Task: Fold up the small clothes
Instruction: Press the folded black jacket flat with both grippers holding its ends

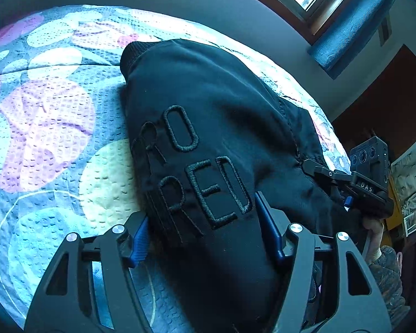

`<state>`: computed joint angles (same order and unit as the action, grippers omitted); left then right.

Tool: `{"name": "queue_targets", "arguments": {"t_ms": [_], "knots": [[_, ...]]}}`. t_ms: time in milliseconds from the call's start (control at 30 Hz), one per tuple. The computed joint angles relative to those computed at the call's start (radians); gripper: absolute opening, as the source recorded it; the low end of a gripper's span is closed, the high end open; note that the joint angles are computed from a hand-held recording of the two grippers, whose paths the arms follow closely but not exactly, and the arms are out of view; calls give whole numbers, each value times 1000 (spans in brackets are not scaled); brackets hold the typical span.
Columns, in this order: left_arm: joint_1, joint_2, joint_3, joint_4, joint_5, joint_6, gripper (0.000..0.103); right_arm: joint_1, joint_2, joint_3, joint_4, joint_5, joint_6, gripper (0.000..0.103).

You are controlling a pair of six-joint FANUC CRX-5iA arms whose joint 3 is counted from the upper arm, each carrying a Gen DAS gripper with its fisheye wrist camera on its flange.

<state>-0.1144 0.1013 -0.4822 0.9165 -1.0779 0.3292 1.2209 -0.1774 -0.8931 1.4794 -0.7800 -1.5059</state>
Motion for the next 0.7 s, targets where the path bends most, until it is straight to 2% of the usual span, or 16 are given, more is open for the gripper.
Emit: {"name": "queue_targets", "arguments": {"t_ms": [333,700], "knots": [[108,-21,-30,-17,-39,-91,64,-32,23,8,54,29,-26,35],[159,-15,-18,-27,-44,-93,63,-146,84,55,190,139,-76,35]]}}
